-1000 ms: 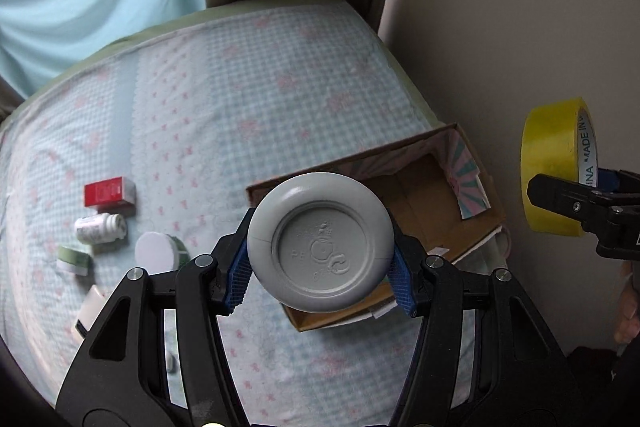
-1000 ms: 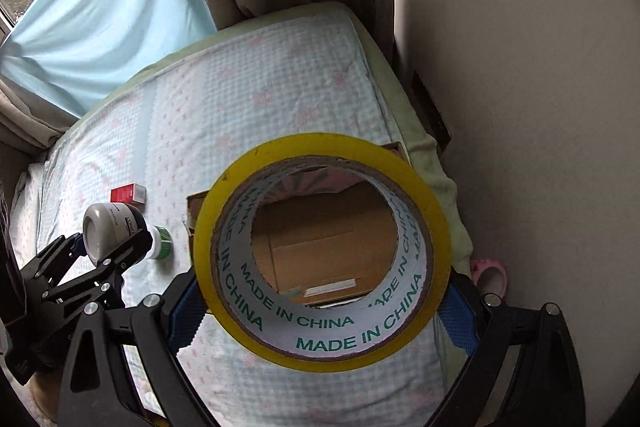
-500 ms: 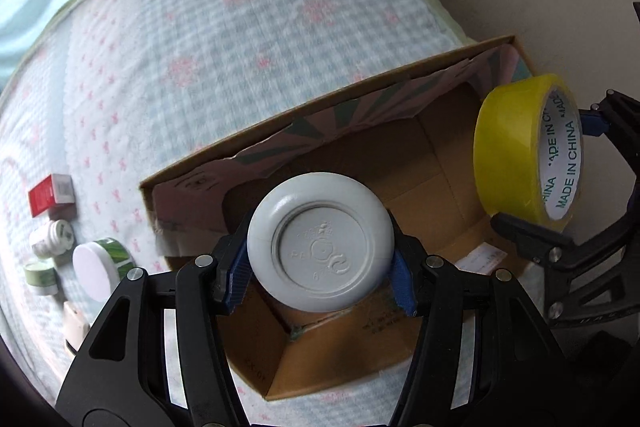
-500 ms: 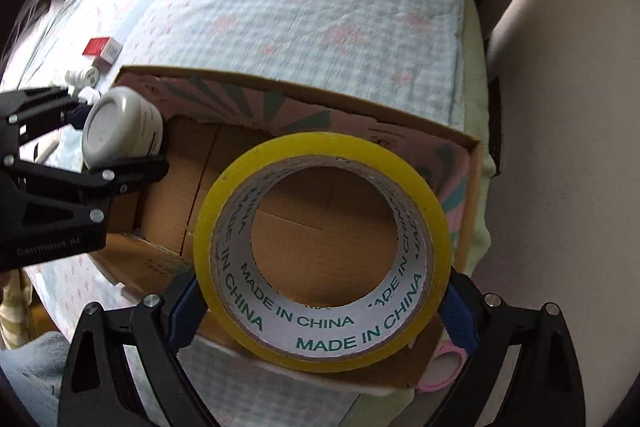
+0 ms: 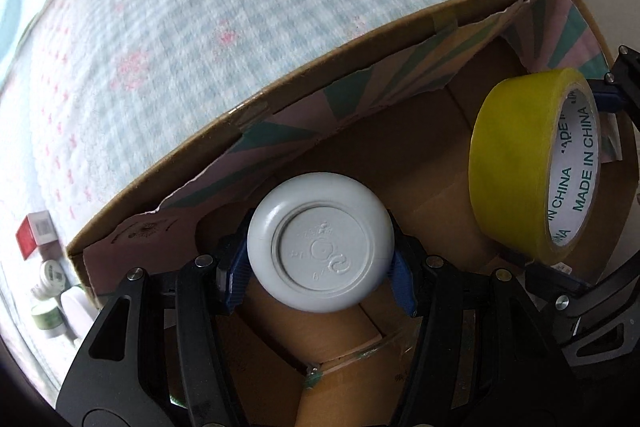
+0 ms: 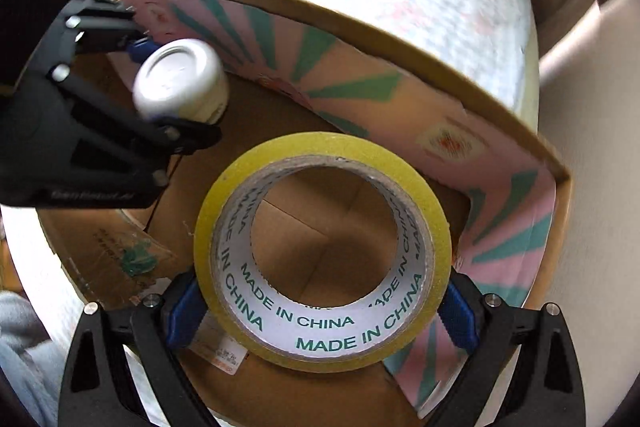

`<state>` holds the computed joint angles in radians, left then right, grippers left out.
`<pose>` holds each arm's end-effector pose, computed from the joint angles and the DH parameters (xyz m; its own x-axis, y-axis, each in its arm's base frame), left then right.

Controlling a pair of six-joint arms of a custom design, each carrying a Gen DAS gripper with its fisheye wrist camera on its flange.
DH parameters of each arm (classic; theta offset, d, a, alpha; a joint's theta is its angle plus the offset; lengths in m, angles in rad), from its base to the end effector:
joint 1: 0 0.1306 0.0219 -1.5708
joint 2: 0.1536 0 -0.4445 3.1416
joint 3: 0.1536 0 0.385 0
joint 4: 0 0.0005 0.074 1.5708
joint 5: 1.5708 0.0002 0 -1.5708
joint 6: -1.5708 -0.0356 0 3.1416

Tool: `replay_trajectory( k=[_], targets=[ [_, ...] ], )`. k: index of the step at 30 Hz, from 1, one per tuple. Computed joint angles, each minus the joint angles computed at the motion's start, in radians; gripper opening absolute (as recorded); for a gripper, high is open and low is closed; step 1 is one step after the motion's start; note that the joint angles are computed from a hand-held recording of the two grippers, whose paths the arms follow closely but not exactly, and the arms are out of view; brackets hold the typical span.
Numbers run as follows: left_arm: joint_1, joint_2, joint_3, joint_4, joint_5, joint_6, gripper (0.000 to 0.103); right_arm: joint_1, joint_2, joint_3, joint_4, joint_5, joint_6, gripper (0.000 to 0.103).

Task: Organize rigid objects
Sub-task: 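Carry the white lid and tape roll into the cardboard box and release both, then lift both tools out of the box back over the bed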

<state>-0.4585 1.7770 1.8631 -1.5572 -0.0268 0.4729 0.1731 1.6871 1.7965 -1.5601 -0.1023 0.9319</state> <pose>0.5137 -0.2531 0.4707 -0.9948 -0.0167 -0.1007 -0.0146 0.9997 -0.0216 0.5275 0.0954 0.4924 -0.4360 -0.8869 -0.1528 -0.8944 0.4458 -0.0357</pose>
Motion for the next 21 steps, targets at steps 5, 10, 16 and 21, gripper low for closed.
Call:
replay_trajectory(
  k=[5, 10, 16, 21],
  targets=[
    [-0.012, -0.030, 0.003, 0.037, -0.061, -0.038, 0.103, 0.001, -0.024, -0.009, 0.015, -0.040, 0.030, 0.103],
    [-0.026, -0.039, -0.012, 0.056, -0.059, -0.046, 0.103, -0.020, -0.025, 0.036, -0.036, -0.107, 0.012, 0.103],
    [-0.044, -0.050, 0.010, 0.051, -0.050, -0.018, 0.103, 0.008, -0.045, 0.065, -0.068, -0.063, -0.004, 0.103],
    [-0.041, -0.058, 0.055, 0.030, -0.064, -0.014, 0.103, 0.000, -0.040, 0.116, -0.089, -0.096, -0.050, 0.103]
  ],
)
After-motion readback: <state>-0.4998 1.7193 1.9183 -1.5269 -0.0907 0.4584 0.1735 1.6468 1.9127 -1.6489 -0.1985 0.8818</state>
